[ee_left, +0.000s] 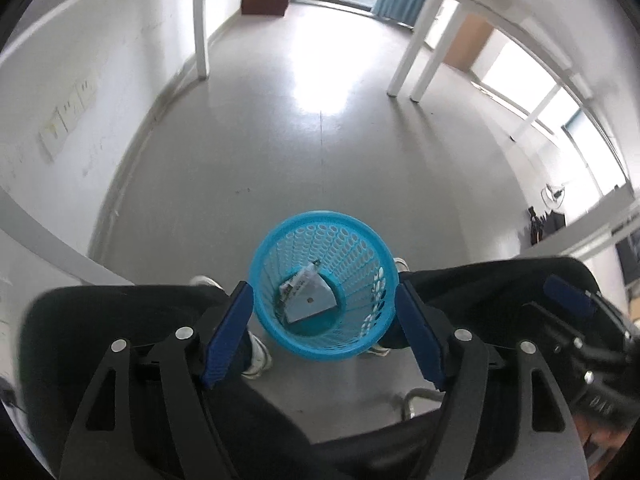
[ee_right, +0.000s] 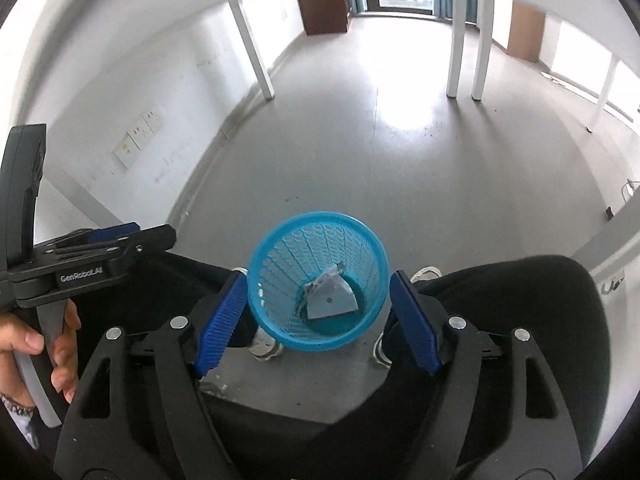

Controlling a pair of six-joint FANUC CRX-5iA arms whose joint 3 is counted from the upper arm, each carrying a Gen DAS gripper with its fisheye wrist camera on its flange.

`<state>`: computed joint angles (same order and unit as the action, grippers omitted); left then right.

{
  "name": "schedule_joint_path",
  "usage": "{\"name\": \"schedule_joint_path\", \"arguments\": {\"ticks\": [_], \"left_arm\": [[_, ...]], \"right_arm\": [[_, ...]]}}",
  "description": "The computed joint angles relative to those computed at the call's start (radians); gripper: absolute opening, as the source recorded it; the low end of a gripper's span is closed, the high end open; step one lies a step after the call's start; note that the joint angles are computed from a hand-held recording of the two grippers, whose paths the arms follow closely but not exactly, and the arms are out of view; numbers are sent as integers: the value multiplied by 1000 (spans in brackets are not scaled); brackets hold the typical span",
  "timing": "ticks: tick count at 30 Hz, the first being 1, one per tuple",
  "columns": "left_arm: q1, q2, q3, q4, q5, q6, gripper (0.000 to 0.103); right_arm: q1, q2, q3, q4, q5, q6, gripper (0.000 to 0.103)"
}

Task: Collect trash
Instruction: 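Raise both open tools back up toward the table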

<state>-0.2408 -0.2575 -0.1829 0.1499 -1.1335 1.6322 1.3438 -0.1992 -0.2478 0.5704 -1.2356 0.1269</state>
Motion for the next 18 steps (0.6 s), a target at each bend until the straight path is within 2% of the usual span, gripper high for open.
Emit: {"name": "schedule_joint_path", "arguments": {"ticks": [1, 6, 13, 18], "left_arm": [[-6, -17, 4, -14, 1, -5, 83], [-19, -97, 9, -46, 17, -29, 97], [2, -179, 19, -23, 15, -89, 97], [29, -214, 45, 33, 25, -140, 97]], "right_arm": [[21, -18, -9, 19, -5, -17, 73], [106, -61, -22, 95, -56, -44, 82], [209, -102, 1, 229, -148, -53, 94], [242, -126, 33, 323, -198, -49, 94]]}}
